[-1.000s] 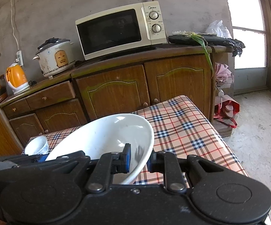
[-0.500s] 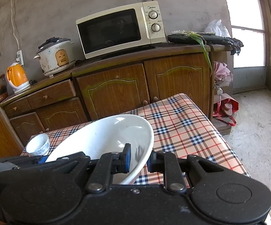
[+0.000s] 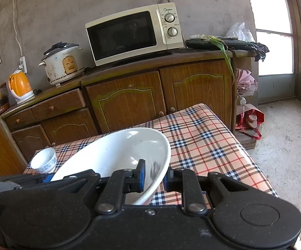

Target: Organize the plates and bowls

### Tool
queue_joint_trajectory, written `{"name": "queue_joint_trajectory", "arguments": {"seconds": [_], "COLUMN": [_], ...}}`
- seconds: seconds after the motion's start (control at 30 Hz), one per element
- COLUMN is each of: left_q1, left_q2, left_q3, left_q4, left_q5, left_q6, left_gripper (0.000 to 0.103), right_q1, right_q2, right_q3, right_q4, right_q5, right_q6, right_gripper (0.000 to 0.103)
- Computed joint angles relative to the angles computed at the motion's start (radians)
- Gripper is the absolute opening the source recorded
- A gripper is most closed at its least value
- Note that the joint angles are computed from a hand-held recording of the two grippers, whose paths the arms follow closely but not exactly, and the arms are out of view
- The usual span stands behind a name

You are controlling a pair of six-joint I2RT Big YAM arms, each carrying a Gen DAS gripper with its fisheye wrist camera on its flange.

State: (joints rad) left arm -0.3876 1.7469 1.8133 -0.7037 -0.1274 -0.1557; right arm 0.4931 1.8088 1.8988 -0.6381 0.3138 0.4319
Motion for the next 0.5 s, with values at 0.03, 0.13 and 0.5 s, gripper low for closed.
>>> {"name": "queue_joint_trajectory", "arguments": {"seconds": [0.03,0.13,0.5], "left_q1": [-0.001,-0.004,-0.004], "left_q2": [-0.004,-0.013,-0.039], "left_q3": [-0.006,-0.02,-0.052], "left_q4": [0.004,0.009,0.016], "left_q5": [-0.002,-0.006,-0.006], "left_q6": [0.002,0.002,-0.011], "left_gripper": [0.031,0.031,0.031], "right_q1": [0.0,0.005,0.015], "right_q2": [0.0,-0.014,-0.036], "right_q3": [0.0,-0.023,-0.054], "right_q4": [0.0,0.008,0.021], "right_q5": [0.0,0.003,0.011], "right_q6": [0.001,0.005,0.008], "right_gripper": [0.023,0.023,0.023]}}
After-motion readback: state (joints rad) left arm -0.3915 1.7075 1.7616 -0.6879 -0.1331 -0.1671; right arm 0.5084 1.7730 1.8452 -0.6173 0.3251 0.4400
